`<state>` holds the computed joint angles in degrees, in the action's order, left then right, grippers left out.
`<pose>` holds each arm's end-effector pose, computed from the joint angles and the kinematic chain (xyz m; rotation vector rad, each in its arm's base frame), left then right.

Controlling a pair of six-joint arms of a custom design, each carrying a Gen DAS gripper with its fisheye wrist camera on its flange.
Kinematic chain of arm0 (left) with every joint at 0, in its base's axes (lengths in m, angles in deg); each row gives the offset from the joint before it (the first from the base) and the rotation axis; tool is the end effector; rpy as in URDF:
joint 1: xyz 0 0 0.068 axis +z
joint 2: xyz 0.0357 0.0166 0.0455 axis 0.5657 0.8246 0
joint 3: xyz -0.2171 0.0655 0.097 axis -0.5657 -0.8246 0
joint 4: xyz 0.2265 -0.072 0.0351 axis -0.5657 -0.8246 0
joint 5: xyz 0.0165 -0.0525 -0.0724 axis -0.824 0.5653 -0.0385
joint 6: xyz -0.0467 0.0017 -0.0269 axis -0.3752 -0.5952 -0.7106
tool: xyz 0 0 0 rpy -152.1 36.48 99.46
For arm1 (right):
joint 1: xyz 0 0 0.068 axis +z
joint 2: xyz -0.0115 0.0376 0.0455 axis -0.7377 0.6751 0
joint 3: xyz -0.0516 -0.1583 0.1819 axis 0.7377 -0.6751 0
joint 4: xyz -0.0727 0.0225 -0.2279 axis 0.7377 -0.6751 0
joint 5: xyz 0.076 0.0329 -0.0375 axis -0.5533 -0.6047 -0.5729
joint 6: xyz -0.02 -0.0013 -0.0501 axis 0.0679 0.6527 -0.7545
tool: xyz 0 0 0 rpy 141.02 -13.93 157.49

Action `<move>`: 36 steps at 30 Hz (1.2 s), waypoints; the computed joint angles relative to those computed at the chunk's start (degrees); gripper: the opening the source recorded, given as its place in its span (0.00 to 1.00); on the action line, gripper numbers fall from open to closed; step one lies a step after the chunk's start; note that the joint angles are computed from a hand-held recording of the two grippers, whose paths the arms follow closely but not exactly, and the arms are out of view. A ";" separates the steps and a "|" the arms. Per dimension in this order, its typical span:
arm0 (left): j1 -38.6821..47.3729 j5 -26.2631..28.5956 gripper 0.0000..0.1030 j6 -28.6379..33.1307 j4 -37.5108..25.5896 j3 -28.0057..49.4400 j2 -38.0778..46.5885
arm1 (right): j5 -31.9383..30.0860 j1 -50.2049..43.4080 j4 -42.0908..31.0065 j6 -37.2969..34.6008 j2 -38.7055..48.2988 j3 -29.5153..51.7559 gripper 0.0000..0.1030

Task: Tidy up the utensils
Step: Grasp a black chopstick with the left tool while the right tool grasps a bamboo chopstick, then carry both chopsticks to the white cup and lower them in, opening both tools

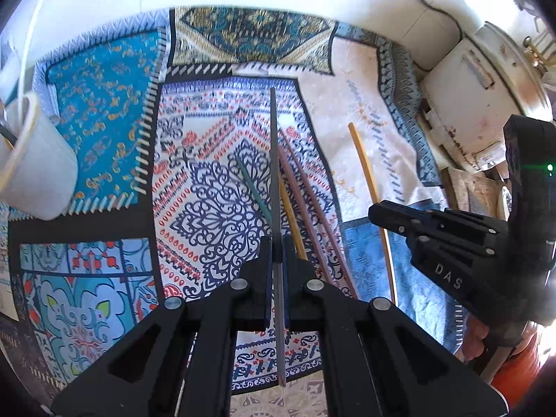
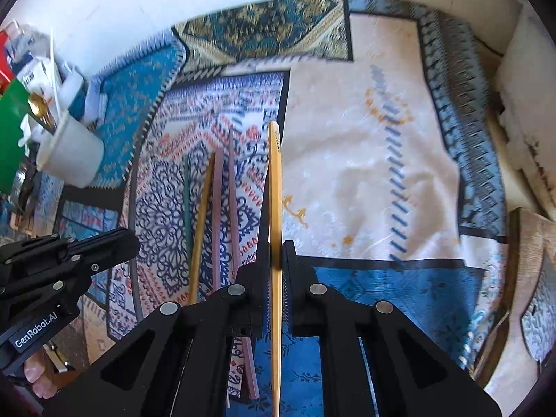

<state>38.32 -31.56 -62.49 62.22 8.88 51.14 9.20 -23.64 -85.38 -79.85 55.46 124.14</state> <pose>0.1931 0.0049 0.1149 -0.2211 2.7365 -0.3344 0.2875 0.1367 0.1252 -0.5849 2.7940 0.4407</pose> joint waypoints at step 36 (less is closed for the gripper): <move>42.53 19.17 0.03 28.89 -28.84 17.06 -24.33 | 8.95 18.43 -0.69 10.95 -9.38 19.38 0.06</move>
